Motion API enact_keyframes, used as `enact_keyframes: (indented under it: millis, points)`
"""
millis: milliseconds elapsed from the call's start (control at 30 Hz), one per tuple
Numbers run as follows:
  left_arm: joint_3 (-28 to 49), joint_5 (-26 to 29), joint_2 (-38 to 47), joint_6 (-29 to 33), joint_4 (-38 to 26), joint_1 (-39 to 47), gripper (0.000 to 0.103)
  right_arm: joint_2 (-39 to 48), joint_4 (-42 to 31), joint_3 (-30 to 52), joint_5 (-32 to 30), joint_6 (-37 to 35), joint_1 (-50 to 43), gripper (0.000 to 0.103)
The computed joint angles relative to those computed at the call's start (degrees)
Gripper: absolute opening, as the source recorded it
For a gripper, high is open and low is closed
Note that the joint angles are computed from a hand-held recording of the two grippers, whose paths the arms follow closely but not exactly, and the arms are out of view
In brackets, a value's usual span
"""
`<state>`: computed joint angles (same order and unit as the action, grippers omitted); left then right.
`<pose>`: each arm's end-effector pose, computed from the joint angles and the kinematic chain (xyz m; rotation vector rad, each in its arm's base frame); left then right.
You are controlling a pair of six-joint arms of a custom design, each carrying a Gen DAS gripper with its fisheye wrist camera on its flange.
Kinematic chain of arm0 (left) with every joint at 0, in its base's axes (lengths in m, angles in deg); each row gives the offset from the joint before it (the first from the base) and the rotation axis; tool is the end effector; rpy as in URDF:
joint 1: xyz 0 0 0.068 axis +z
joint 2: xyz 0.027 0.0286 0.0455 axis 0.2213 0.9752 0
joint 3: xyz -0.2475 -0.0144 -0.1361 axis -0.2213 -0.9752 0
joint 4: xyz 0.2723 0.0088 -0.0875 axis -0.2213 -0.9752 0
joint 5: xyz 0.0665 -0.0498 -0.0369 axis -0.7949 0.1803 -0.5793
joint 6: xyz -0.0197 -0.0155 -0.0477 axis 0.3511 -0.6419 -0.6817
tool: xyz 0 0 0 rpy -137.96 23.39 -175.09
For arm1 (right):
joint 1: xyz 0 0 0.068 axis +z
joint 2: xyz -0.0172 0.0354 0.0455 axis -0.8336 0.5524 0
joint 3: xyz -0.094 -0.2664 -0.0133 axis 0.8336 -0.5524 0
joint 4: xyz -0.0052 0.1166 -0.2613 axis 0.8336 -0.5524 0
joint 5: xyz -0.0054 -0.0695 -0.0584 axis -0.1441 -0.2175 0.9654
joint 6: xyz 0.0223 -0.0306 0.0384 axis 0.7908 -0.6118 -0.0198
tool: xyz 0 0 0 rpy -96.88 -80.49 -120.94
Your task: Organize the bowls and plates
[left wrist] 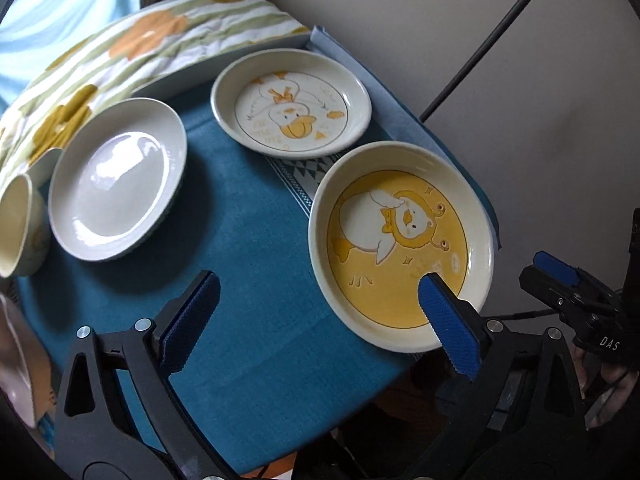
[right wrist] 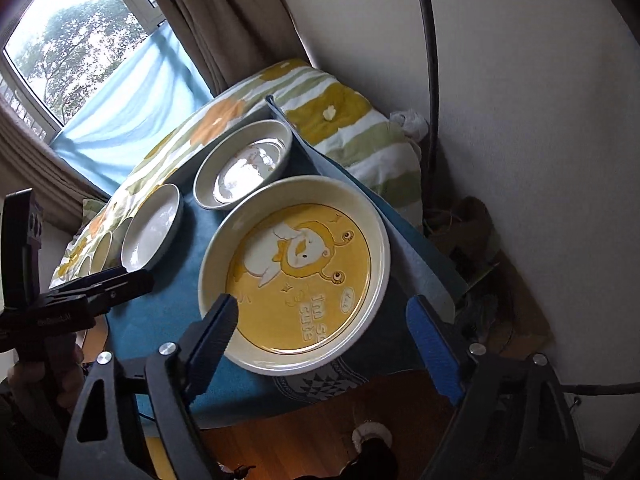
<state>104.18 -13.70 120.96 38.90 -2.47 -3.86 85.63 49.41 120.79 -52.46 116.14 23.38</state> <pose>0.2676 -0.0924 0.1246 0.9367 2.6556 -0.4753 0.0599 0.2239 0.1240 0.7406 2.4570 0.2856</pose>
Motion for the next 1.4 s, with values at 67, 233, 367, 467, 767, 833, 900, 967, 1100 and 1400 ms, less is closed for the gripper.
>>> enact_keyframes:
  millis: [67, 233, 367, 467, 767, 833, 900, 967, 1100, 1400]
  points:
    - [2.1, -1.3, 5.9, -0.7, 1.7, -2.4, 0.091, -0.9, 8.0, -4.8, -2.4, -2.9, -2.4, 0.067]
    - [7.7, -2.0, 16.1, 0.1, 1.3, -4.6, 0.075, 0.0, 21.8, -12.0, -6.9, -8.7, -7.7, 0.057]
    - [11.0, -2.2, 21.4, -0.5, 1.1, -5.7, 0.048, 0.6, 27.8, -15.1, -8.8, -11.1, -10.2, 0.044]
    - [12.4, -1.9, 23.9, -0.8, 0.5, -6.4, 0.027, 0.7, 30.9, -16.5, -10.2, -13.5, -12.1, 0.033]
    - [16.2, -1.3, 27.8, -0.4, -0.1, -7.1, 0.016, 2.7, 35.6, -18.0, -13.8, -20.1, -18.5, 0.013]
    - [16.5, -1.9, 27.8, -1.0, 0.2, -7.7, 0.016, 2.9, 34.7, -17.5, -13.9, -20.8, -18.6, 0.013]
    - [15.5, -2.2, 26.0, -1.4, 0.0, -8.2, 0.016, 2.7, 34.4, -17.5, -14.1, -21.2, -19.0, 0.013]
    - [14.3, -2.4, 24.5, -1.6, -0.1, -8.4, 0.016, 2.3, 34.3, -17.7, -14.4, -21.2, -19.0, 0.013]
    - [10.4, -1.7, 20.3, -1.1, 0.0, -7.2, 0.016, 1.3, 32.9, -17.1, -15.3, -24.3, -20.9, 0.013]
    - [4.0, 1.8, 8.2, -1.6, -3.0, 0.1, 0.016, -3.0, 24.2, -11.1, -17.7, -34.1, -22.8, 0.013]
